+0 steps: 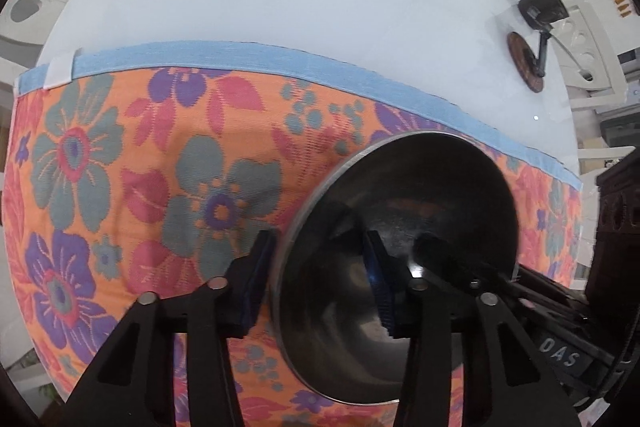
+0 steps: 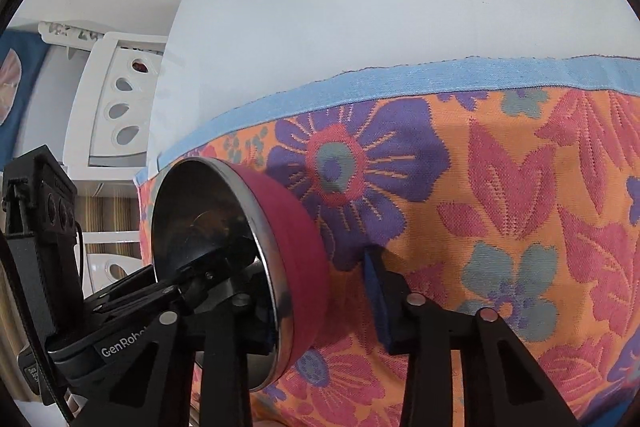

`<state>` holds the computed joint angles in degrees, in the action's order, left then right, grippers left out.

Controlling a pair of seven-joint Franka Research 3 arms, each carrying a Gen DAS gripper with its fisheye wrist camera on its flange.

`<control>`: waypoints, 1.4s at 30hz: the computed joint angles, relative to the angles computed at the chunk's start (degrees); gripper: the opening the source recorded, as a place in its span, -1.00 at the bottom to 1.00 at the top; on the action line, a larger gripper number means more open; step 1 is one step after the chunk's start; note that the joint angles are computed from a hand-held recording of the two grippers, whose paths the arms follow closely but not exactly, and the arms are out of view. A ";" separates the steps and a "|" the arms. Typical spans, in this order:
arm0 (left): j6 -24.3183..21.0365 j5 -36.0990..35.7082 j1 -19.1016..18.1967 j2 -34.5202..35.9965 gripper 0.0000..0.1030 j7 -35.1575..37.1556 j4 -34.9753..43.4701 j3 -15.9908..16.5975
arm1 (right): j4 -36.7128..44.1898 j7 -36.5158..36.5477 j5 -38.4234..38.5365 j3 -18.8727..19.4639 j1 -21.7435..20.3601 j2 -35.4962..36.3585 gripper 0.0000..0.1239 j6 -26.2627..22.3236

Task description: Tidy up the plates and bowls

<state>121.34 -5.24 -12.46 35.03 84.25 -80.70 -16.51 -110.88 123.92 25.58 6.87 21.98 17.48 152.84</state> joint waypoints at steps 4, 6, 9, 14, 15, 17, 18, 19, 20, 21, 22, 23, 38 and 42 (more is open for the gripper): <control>0.41 0.26 0.07 -0.13 -0.37 -0.44 -0.09 0.21 | 1.76 0.34 -0.58 -0.14 0.59 0.82 -0.56 -1.26; 0.68 -0.97 0.81 -0.64 -0.37 -0.14 -0.83 -0.25 | 2.16 1.47 -1.99 -0.54 1.02 0.85 -0.56 -2.23; 1.50 -1.89 1.73 -2.37 -0.37 0.89 -3.15 -0.44 | 2.09 0.72 -0.29 0.29 0.53 0.87 -0.56 -1.54; 2.80 -2.40 2.21 -5.40 -0.37 1.65 -6.92 -0.29 | 2.41 2.70 -3.31 -0.43 1.71 -0.07 -0.56 -3.22; 2.87 -2.92 2.50 -5.93 -0.37 1.91 -7.51 -0.40 | 2.10 2.69 -3.07 -0.27 1.66 -0.44 -0.56 -3.01; 2.68 -3.65 2.92 -6.58 -0.37 2.27 -8.16 -0.41 | 1.68 3.02 -2.86 -0.12 1.71 -1.00 -0.56 -2.68; 2.37 -3.63 2.87 -6.97 -0.37 2.12 -8.41 -0.28 | 1.39 2.97 -2.66 0.00 1.68 -1.37 -0.56 -2.58; 2.20 -3.48 2.76 -7.44 -0.37 1.82 -8.77 -0.10 | 1.08 2.94 -2.43 0.13 1.68 -1.82 -0.56 -2.50; 2.29 -3.44 2.64 -7.66 -0.37 1.61 -8.94 -0.02 | 1.15 3.13 -2.52 0.15 1.79 -1.91 -0.56 -2.55; 2.51 -3.53 2.66 -8.17 -0.37 1.55 -9.45 0.00 | 1.13 3.34 -2.97 0.09 1.96 -2.22 -0.56 -2.92; 2.60 -3.55 2.63 -8.56 -0.37 1.43 -9.77 0.06 | 1.30 3.91 -4.01 -0.12 2.32 -2.53 -0.56 -3.58; 2.66 -3.52 2.58 -9.05 -0.37 1.21 -10.16 0.14 | 1.17 4.32 -4.63 -0.18 2.56 -2.92 -0.55 -3.88; 5.93 -8.42 3.90 -20.17 -0.36 1.94 -20.76 0.82 | 0.84 7.42 -7.68 0.76 4.53 -7.49 -0.54 -4.57; 7.29 -9.51 3.59 -23.85 -0.36 2.07 -24.92 1.37 | -0.17 8.94 -8.92 1.13 5.27 -9.12 -0.54 -4.71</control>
<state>128.64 -14.76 -8.87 11.18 86.32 -105.62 -15.14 -111.05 132.86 16.66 8.00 27.25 8.36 148.13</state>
